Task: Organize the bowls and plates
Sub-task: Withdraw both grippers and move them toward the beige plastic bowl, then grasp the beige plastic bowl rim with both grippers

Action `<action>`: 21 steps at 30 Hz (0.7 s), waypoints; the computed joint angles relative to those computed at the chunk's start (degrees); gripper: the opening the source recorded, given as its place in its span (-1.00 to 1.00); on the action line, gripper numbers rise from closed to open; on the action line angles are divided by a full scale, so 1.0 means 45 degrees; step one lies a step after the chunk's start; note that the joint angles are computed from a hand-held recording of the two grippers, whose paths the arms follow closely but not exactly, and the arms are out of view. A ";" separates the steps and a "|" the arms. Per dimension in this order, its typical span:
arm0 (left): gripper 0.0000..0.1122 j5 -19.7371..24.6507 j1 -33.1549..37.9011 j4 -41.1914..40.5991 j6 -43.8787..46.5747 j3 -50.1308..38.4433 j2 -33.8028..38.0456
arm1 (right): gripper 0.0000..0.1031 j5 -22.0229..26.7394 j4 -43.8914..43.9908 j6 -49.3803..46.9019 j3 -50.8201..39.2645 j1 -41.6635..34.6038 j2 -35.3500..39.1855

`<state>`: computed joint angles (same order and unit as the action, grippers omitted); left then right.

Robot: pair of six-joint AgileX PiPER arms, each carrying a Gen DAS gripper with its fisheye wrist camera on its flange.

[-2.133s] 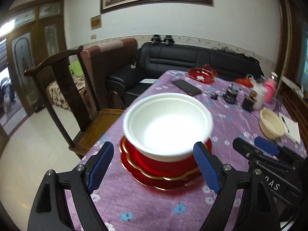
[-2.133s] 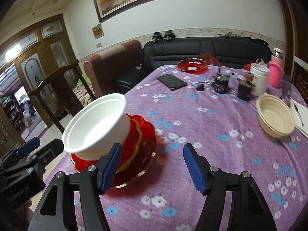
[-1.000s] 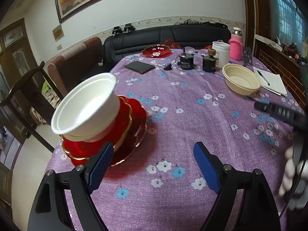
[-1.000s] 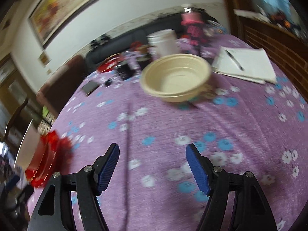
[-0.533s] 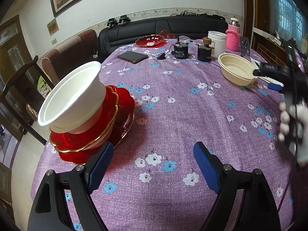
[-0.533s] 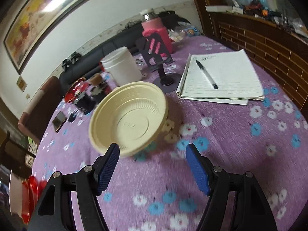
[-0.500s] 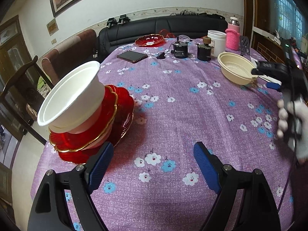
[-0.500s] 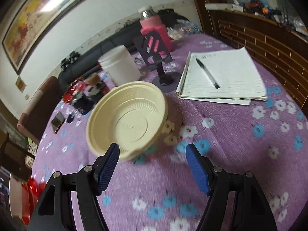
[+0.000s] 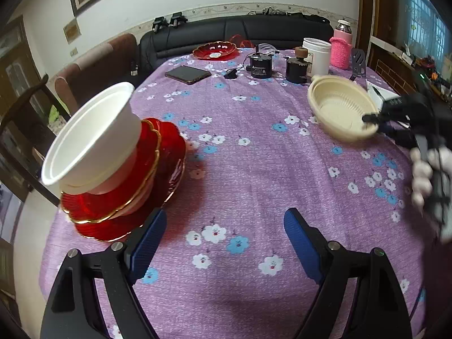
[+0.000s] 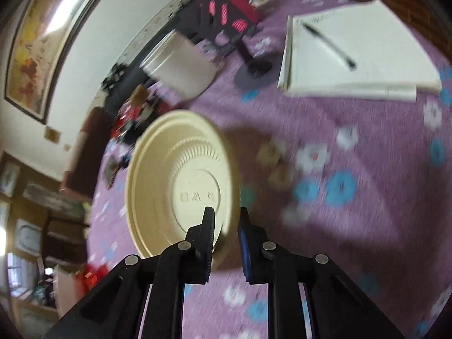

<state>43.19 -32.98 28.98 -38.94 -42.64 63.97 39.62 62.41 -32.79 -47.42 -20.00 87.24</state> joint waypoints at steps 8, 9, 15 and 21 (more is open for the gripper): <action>0.50 -0.0485 0.0648 -0.1794 0.1435 -0.0965 0.1168 | -0.09 -0.1442 0.0910 -0.1676 0.2306 0.0688 -0.2446; 0.50 -0.0567 0.0676 -0.1976 0.1564 -0.1162 0.1359 | -0.09 -0.1910 0.0675 -0.1541 0.2378 0.0975 -0.2701; 0.50 -0.1081 0.1393 -0.4595 0.3459 -0.3350 0.3659 | -0.09 -0.2961 0.0307 -0.1615 0.2740 0.1539 -0.3001; 0.50 -0.1220 0.1413 -0.6086 0.4080 -0.5556 0.6439 | -0.09 -0.3258 0.0304 -0.1773 0.2711 0.1597 -0.2682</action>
